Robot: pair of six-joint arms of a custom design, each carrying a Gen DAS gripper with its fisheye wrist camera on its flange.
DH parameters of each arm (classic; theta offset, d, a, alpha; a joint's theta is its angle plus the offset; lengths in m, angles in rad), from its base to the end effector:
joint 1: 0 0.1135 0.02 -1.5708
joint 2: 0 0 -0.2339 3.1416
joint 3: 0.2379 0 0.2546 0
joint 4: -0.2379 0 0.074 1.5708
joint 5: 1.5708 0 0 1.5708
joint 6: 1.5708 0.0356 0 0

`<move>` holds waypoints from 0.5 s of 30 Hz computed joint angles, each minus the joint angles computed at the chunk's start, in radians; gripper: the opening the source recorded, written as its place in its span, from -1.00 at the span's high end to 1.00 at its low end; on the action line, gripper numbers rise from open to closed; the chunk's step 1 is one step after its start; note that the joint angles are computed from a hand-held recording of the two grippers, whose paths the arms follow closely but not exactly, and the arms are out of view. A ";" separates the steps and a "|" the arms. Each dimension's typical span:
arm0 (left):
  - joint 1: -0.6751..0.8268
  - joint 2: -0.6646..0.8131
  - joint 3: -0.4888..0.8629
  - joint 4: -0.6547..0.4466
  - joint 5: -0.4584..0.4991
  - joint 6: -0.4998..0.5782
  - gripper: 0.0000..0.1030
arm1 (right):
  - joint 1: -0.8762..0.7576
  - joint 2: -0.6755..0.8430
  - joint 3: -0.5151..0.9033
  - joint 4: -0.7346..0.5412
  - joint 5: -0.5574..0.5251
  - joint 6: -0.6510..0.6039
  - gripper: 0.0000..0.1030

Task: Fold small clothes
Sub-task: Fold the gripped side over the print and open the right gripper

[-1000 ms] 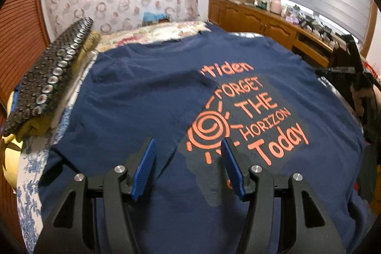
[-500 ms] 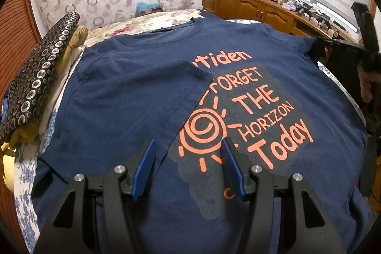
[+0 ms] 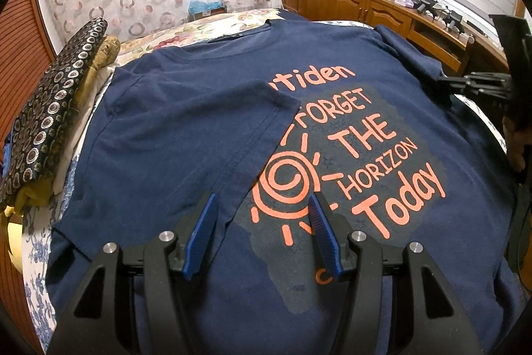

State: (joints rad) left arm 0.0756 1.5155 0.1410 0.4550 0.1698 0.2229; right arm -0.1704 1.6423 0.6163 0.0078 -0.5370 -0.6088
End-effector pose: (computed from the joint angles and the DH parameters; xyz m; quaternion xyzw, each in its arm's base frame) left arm 0.1802 0.0076 0.0293 0.0965 0.9395 -0.0321 0.3272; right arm 0.2703 -0.0280 0.0773 -0.2723 0.8897 0.1362 0.3403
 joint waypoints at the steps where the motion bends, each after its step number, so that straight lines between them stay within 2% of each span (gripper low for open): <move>1: -0.001 0.002 0.000 0.001 -0.001 0.000 -0.10 | -0.002 0.010 0.004 -0.005 -0.005 -0.002 0.95; 4: 0.004 0.010 0.005 0.004 0.008 0.005 -0.14 | 0.007 0.006 -0.005 -0.011 0.004 0.000 0.91; 6: 0.001 0.011 0.007 0.002 0.006 0.005 -0.17 | 0.010 -0.015 -0.022 0.010 0.028 0.020 0.69; 8: 0.001 0.013 0.009 0.001 0.008 0.007 -0.18 | 0.003 -0.066 -0.058 0.048 0.056 0.043 0.61; 10: 0.002 0.019 0.012 0.001 0.016 0.012 -0.24 | -0.016 -0.095 -0.062 0.034 0.035 0.043 0.46; 12: -0.006 0.017 0.011 0.000 0.012 0.011 -0.28 | -0.034 -0.130 -0.063 0.019 0.033 0.034 0.14; 15: -0.011 0.019 0.013 -0.004 0.019 0.010 -0.36 | -0.072 -0.130 -0.033 0.017 0.036 0.033 0.04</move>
